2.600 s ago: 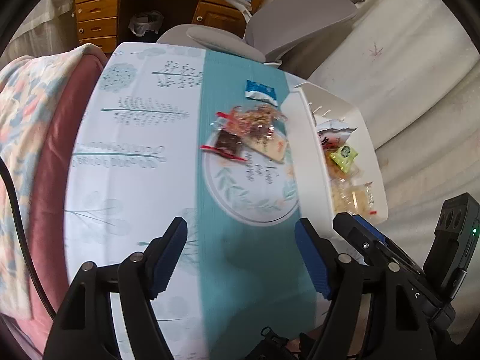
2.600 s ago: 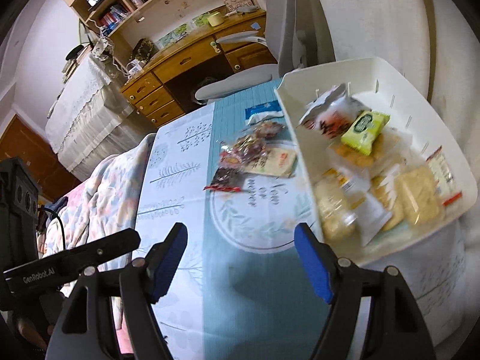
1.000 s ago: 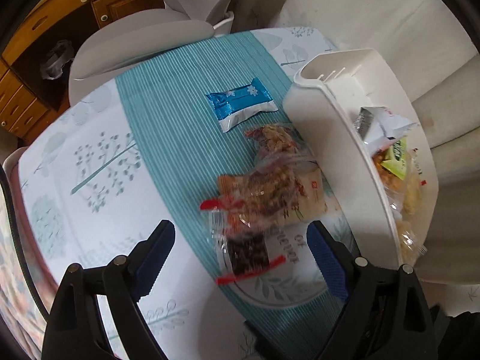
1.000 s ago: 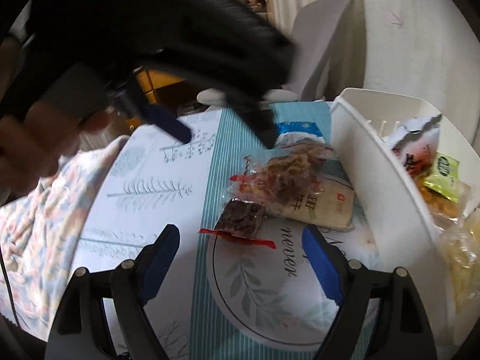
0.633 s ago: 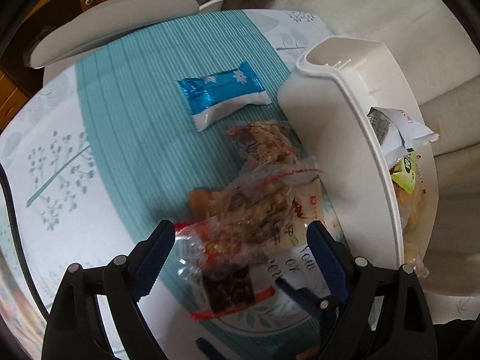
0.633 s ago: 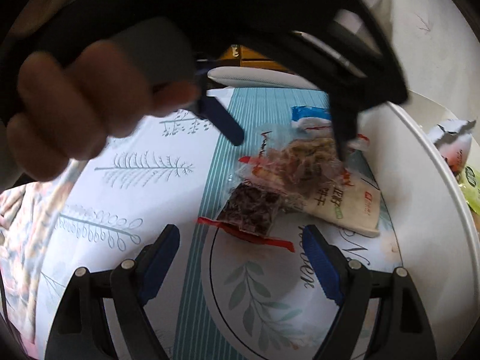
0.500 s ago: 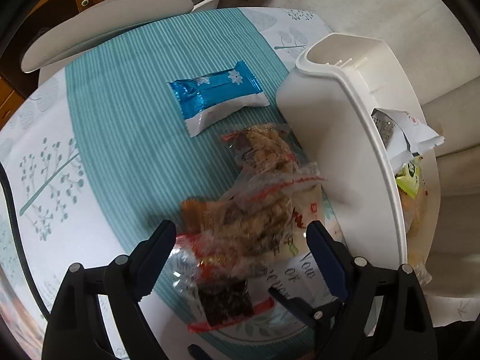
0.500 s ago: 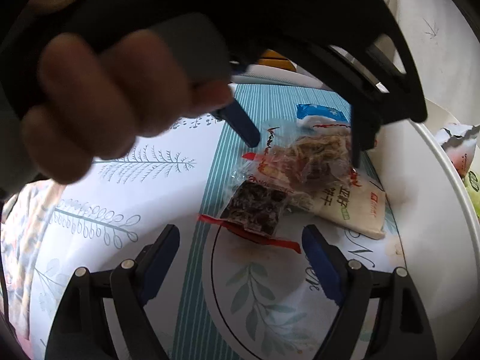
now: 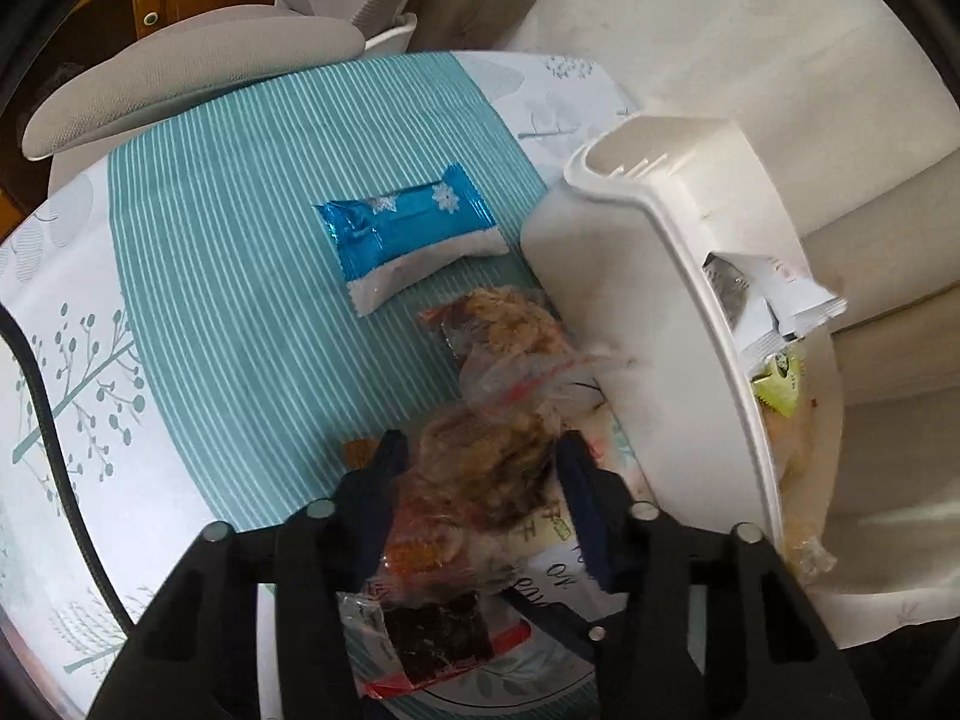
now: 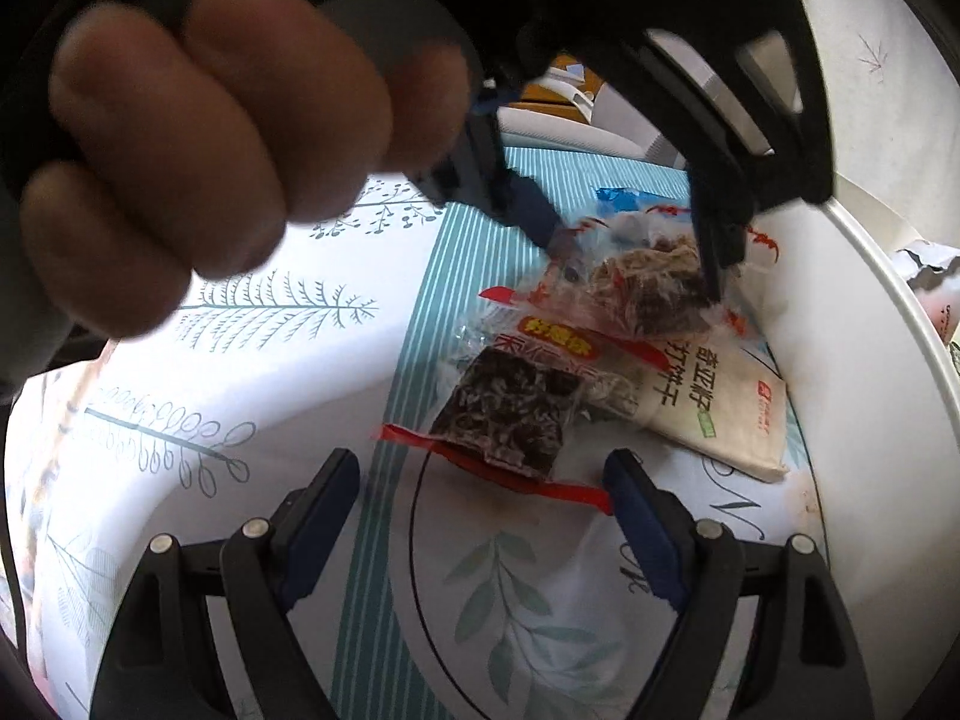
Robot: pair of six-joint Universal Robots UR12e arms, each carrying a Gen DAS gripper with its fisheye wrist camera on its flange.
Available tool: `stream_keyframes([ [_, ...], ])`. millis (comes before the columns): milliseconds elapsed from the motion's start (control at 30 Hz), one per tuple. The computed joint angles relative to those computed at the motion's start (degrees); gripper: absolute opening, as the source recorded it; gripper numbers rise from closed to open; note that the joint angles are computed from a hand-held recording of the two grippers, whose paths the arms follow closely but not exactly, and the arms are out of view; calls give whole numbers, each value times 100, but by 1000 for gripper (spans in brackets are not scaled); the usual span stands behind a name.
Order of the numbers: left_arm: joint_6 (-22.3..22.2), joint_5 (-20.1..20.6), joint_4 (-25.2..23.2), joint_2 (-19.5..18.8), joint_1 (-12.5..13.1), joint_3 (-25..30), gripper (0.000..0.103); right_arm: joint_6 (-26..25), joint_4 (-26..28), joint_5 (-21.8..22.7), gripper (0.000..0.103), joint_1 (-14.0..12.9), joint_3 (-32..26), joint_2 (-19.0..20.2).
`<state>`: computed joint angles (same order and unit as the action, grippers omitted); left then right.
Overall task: Organize snacks
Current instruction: 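Grasp a clear nut bag with the left tool while the right tool grasps the dark red-labelled packet, then lift the nut bag and dark packet and carry them toward the tray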
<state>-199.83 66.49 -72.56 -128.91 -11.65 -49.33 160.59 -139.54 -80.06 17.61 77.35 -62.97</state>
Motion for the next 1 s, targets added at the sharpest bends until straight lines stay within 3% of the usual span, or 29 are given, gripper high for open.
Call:
stream_keyframes([
  [33, -62, -74, 160, 45, 24, -100, 26, -33, -1, 19, 80, 4, -4, 4],
  [67, -105, -147, 275, 98, 59, -201, 24, -52, 0, 33, 79, 21, -27, 23],
  [267, -471, -220, 574, 266, 140, -542, 23, -228, 69, 155, 54, 73, -60, 32],
  [367, -597, -194, 710, 402, 171, -766, 22, -317, 135, 224, 39, 88, -80, 28],
  [433, -733, -198, 807, 483, 189, -902, 22, -406, 204, 288, 22, 85, -96, 27],
  [533, -1000, -129, 957, 566, 187, -1037, 22, -506, 312, 361, 12, 45, -151, 55],
  [1000, -2250, 255, 2109, 1590, 379, -2554, 21, -984, 1153, 537, 9, 18, -286, -47],
])
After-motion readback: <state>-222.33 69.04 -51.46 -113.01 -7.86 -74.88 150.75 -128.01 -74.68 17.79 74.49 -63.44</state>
